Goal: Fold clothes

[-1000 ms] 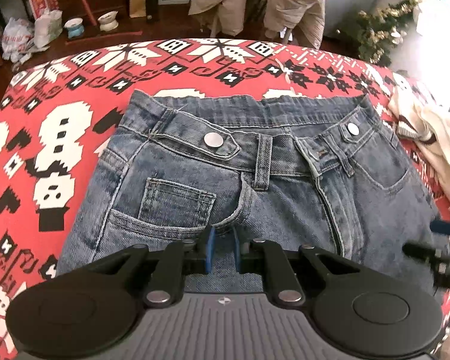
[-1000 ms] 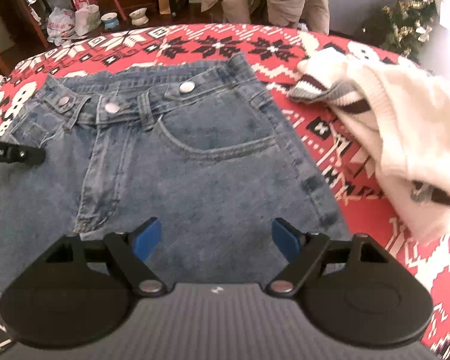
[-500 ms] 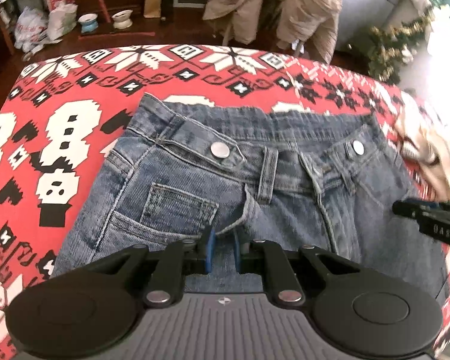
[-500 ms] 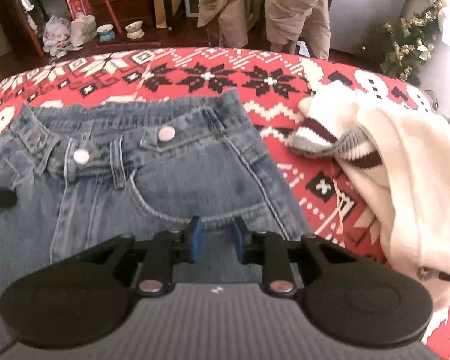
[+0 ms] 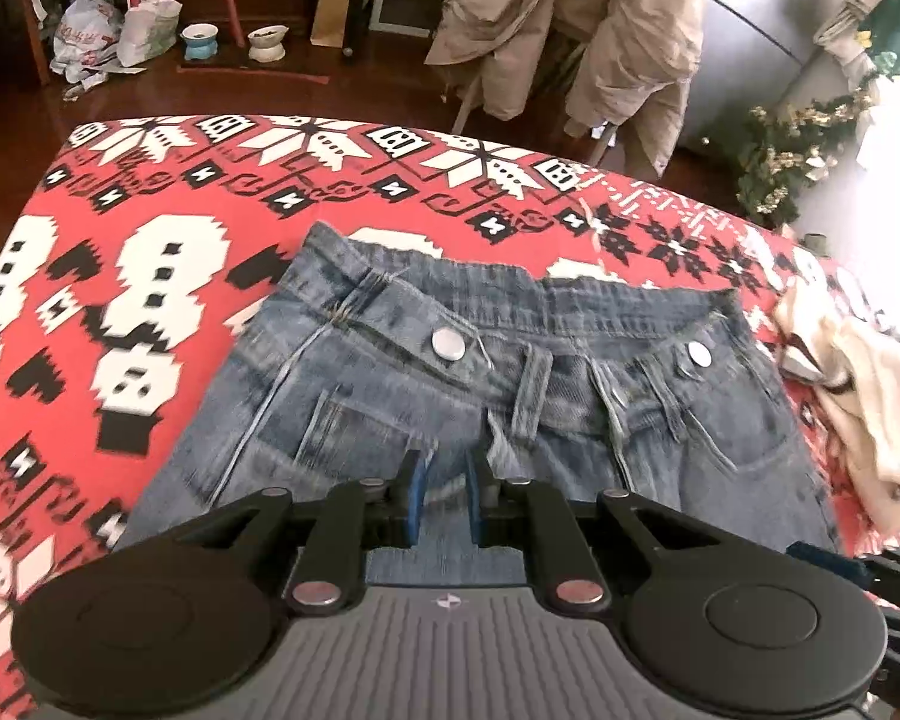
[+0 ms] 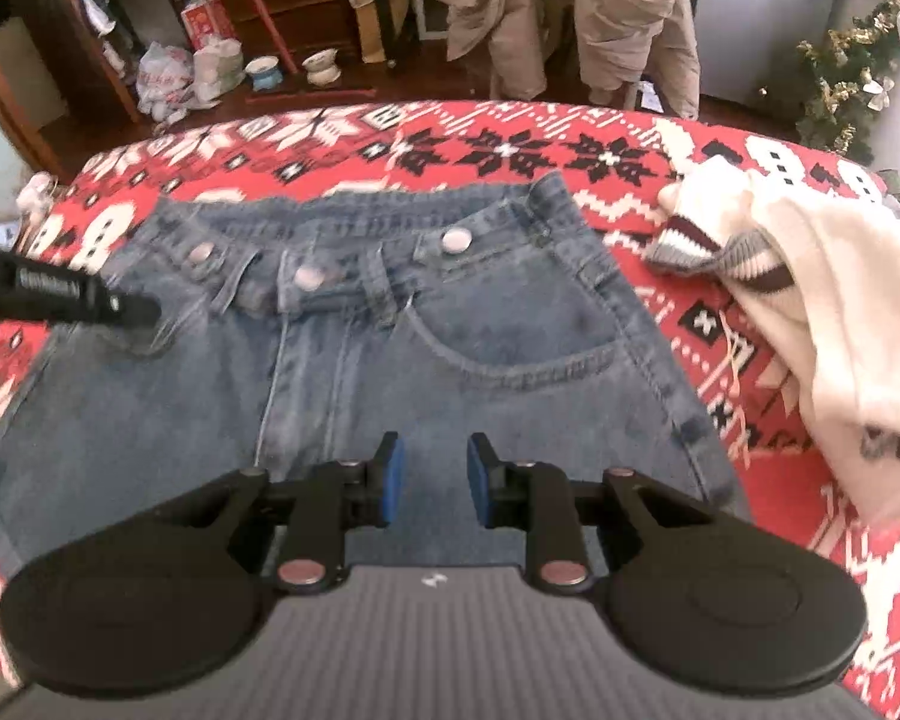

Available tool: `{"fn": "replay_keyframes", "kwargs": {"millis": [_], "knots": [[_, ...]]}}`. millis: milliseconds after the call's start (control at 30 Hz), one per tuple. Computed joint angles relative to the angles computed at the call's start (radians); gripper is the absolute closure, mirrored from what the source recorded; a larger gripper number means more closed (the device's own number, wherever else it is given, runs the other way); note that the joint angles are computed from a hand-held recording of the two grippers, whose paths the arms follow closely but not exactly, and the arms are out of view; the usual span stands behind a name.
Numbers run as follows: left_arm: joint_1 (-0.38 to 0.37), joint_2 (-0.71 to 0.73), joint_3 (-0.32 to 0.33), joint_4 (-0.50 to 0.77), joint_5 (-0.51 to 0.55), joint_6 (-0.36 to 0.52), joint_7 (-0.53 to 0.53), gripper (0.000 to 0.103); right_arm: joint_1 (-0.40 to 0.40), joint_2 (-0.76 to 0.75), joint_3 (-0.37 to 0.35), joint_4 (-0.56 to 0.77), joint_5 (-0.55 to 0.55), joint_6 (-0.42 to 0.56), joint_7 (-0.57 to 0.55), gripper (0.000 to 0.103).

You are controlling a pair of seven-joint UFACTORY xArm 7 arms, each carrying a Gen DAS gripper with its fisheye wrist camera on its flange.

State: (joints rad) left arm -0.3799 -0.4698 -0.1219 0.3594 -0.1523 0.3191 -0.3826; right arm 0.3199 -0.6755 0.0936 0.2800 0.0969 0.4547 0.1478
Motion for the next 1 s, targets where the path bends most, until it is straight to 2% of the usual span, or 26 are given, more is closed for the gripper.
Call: {"fn": "replay_keyframes", "kwargs": {"millis": [133, 233, 367, 433, 500, 633, 733, 833, 900, 1000], "knots": [[-0.060, -0.173, 0.033, -0.093, -0.047, 0.127, 0.020, 0.090, 0.038, -0.148, -0.002, -0.052, 0.012, 0.147, -0.006, 0.076], [-0.077, -0.287, 0.004, -0.166, -0.041, 0.242, 0.012, 0.090, 0.067, -0.236, 0.005, -0.089, 0.016, 0.250, -0.020, 0.076], [-0.093, -0.472, -0.018, -0.259, -0.051, 0.397, -0.062, 0.090, 0.072, -0.335, 0.019, -0.128, 0.018, 0.381, -0.001, 0.076], [-0.101, -0.554, -0.028, -0.288, -0.045, 0.447, -0.096, 0.090, 0.075, -0.376, 0.017, -0.142, 0.023, 0.434, 0.007, 0.076], [-0.097, -0.559, -0.019, -0.287, -0.043, 0.465, -0.112, 0.090, 0.081, -0.409, 0.021, -0.152, 0.021, 0.464, 0.003, 0.076], [-0.069, -0.520, -0.015, -0.269, -0.025, 0.412, -0.125, 0.090, 0.078, -0.402, 0.023, -0.144, 0.008, 0.441, -0.018, 0.076], [-0.019, -0.417, -0.038, -0.218, 0.033, 0.338, -0.117, 0.090, 0.051, -0.333, 0.015, -0.118, -0.006, 0.351, -0.041, 0.075], [0.053, -0.354, -0.026, -0.190, 0.068, 0.293, -0.136, 0.090, 0.021, -0.235, 0.006, -0.079, -0.019, 0.251, -0.059, 0.074], [0.087, -0.346, -0.014, -0.184, 0.086, 0.304, -0.139, 0.090, 0.001, -0.169, -0.001, -0.050, -0.024, 0.198, -0.068, 0.073], [0.108, -0.415, 0.006, -0.208, 0.106, 0.379, -0.114, 0.090, -0.021, -0.144, 0.000, -0.039, -0.036, 0.189, -0.072, 0.072]]}}
